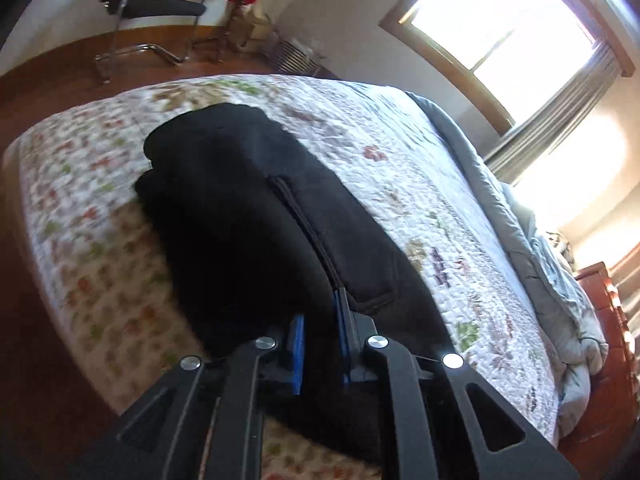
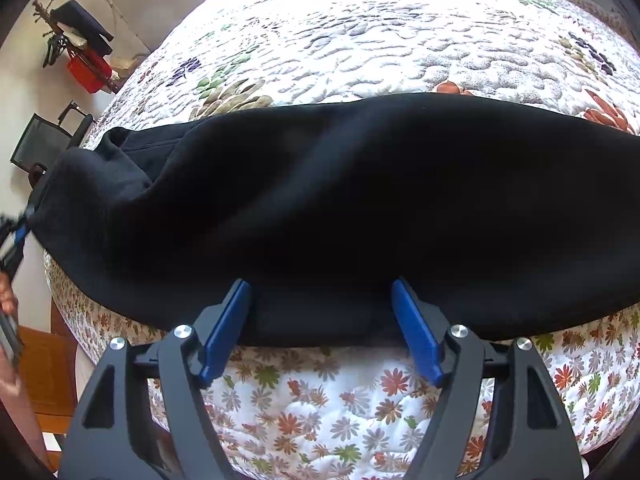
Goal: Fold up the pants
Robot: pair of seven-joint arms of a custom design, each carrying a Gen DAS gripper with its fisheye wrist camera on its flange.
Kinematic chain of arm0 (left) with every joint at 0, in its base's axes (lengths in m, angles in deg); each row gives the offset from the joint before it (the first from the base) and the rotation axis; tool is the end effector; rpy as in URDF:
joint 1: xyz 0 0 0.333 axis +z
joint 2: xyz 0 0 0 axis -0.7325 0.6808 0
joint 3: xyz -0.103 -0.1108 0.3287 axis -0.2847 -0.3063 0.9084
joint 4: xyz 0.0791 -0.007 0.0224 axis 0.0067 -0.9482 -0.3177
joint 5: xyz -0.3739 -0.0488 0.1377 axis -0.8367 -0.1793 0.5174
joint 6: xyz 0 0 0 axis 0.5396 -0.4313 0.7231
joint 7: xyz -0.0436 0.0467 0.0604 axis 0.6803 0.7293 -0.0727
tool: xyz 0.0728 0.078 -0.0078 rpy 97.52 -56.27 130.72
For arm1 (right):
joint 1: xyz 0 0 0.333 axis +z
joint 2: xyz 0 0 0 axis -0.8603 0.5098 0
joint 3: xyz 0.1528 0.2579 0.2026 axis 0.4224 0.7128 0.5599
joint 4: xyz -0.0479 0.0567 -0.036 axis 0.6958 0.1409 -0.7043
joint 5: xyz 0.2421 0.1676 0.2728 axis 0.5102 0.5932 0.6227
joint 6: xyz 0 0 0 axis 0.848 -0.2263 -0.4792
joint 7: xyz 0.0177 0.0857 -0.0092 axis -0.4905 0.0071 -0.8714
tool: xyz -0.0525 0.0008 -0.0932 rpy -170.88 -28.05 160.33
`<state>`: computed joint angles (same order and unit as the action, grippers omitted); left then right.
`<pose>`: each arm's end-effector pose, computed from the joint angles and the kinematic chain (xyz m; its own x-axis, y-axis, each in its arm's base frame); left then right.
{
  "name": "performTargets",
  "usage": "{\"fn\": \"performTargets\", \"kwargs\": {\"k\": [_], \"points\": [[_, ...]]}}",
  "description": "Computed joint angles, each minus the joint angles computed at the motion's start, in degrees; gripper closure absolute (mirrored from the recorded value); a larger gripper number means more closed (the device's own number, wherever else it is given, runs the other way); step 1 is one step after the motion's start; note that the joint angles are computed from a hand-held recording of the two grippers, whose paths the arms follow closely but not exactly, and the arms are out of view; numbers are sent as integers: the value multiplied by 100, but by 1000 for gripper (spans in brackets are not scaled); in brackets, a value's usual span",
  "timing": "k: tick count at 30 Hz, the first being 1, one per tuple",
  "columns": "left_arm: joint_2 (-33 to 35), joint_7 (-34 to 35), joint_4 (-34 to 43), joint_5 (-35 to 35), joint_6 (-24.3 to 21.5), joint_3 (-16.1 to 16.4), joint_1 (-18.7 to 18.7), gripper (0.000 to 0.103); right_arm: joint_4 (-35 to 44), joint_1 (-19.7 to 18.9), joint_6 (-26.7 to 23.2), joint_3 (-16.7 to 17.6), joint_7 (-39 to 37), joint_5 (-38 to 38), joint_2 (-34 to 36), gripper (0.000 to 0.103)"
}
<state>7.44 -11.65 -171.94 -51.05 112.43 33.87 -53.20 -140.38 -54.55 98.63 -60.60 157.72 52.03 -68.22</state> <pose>0.4543 -0.2130 0.5805 0.4924 -0.7160 0.4948 -0.5011 -0.6981 -0.5115 0.5038 0.0243 0.5123 0.1273 -0.9474 -0.2935 -0.9378 -0.0186 -0.3468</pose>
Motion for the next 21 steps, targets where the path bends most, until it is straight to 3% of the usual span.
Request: {"fn": "performTargets", "kwargs": {"k": [2, 5, 10, 12, 17, 19, 21], "points": [[76, 212, -162, -228, -271, 74, -132, 89, 1, 6, 20, 11, 15, -12, 8, 26], [382, 366, -296, -368, 23, 183, -161, 88, 2, 21, 58, 50, 61, -98, 19, 23], [420, 371, 39, -308, -234, 131, -209, 82, 31, 39, 71, 55, 150, -172, 30, 22], [360, 588, 165, -576, -556, 174, -326, 76, 71, 33, 13, 40, 147, -187, 15, 28], [143, 1162, 458, -903, -1346, 99, -561, 74, 278, 62, -250, -22, -37, -50, -39, 32], [140, 1360, 580, -825, -1196, 73, -607, 59, 369, 130, -245, -18, -260, 108, -79, 32], [411, 1611, 871, -837, -1108, 67, -658, 53, 557, 234, -326, -17, -497, 339, -14, 32]]}}
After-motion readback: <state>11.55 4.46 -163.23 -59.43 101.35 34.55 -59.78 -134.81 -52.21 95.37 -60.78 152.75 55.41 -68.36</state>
